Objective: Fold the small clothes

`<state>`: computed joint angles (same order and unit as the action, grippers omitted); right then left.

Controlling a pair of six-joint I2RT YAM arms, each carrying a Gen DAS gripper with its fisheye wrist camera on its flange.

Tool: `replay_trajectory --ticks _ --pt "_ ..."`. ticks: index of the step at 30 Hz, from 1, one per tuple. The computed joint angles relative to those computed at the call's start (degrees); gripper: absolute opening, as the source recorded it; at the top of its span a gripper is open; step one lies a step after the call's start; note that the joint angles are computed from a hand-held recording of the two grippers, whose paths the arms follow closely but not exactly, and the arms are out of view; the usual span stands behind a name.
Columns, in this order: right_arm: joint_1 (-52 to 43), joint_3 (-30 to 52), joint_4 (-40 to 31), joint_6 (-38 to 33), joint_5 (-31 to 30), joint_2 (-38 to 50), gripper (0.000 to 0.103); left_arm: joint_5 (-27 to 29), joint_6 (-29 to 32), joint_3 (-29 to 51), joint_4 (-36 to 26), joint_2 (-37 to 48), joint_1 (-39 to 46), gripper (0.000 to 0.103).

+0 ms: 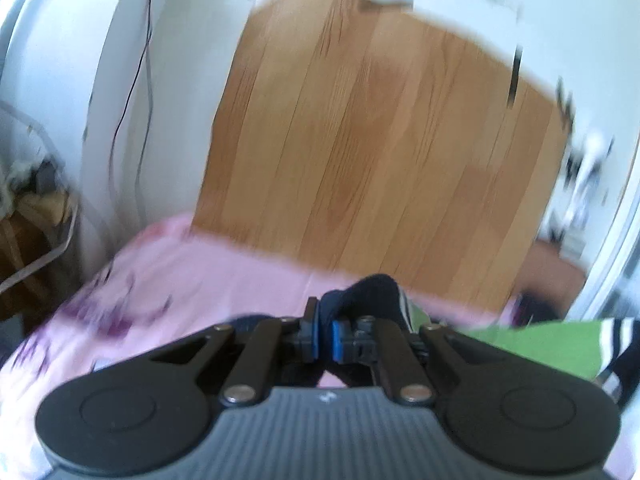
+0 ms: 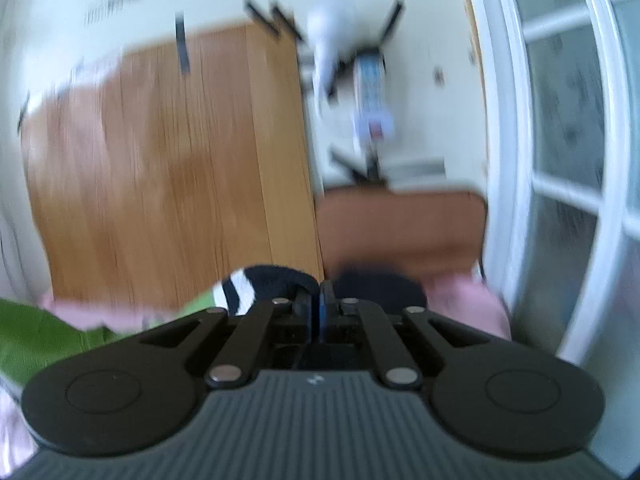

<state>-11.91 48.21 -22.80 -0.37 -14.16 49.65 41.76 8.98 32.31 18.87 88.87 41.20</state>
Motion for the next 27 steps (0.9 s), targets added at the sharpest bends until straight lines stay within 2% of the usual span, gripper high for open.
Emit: replay_trajectory --ticks 2,5,6,7,8,9,11,13,15,17,19,24,26,27 --pt "-3.3 -3.1 -5.9 -5.4 -2.9 0.7 0.014 -4.5 3.8 0.7 -5.1 2.7 -1.7 0.011" --pt "-2.4 -7.2 -5.8 -7.4 3.8 4.4 0.04 -5.8 5.5 1.2 -6.6 7.3 -1.6 0.017" --pt "-1.9 -7.9 -4.0 -7.0 5.3 5.2 0.042 -4.9 5.3 1.3 -6.4 6.8 -1.7 0.023" --pt "-1.6 -8.0 -2.1 -6.4 5.0 6.2 0.043 -4.3 5.1 0.3 -5.7 4.9 -1.9 0.034" --pt "-1.1 -7.3 -0.4 -5.7 3.8 7.5 0.047 -3.7 5.2 -0.8 -4.0 3.3 -2.2 0.042" --pt "-0.3 -6.6 1.7 -4.9 2.3 9.0 0.05 -3.5 5.1 -2.6 -0.8 1.6 -3.3 0.054" --pt "3.1 -7.1 8.0 -4.3 0.6 11.5 0.063 -4.7 5.4 -5.4 5.7 -0.2 -6.7 0.062" --pt "7.7 -5.6 14.3 -5.3 -0.1 17.2 0.069 -7.8 5.5 -4.2 7.5 0.7 -11.5 0.072" --pt "11.3 -2.7 19.0 -6.2 -1.1 24.8 0.07 -9.5 7.1 -1.1 7.3 4.0 -15.0 0.077" --pt "13.9 2.0 21.6 -7.6 -4.0 34.0 0.071 -11.9 8.5 3.7 6.5 9.8 -18.3 0.078" --pt "15.4 9.1 21.0 -9.1 -8.0 43.4 0.074 -12.4 10.6 9.6 3.1 15.7 -20.3 0.084" --pt "17.2 29.2 12.4 -14.1 -10.8 62.8 0.081 -15.3 15.5 20.5 -2.8 27.7 -24.9 0.087" --pt "16.5 37.0 5.9 -17.3 -13.0 69.0 0.082 -16.3 18.1 25.5 -8.0 31.6 -26.0 0.079" --pt "16.3 42.0 1.7 -18.5 -13.6 72.5 0.082 -17.1 19.3 27.3 -10.8 33.0 -26.6 0.055"
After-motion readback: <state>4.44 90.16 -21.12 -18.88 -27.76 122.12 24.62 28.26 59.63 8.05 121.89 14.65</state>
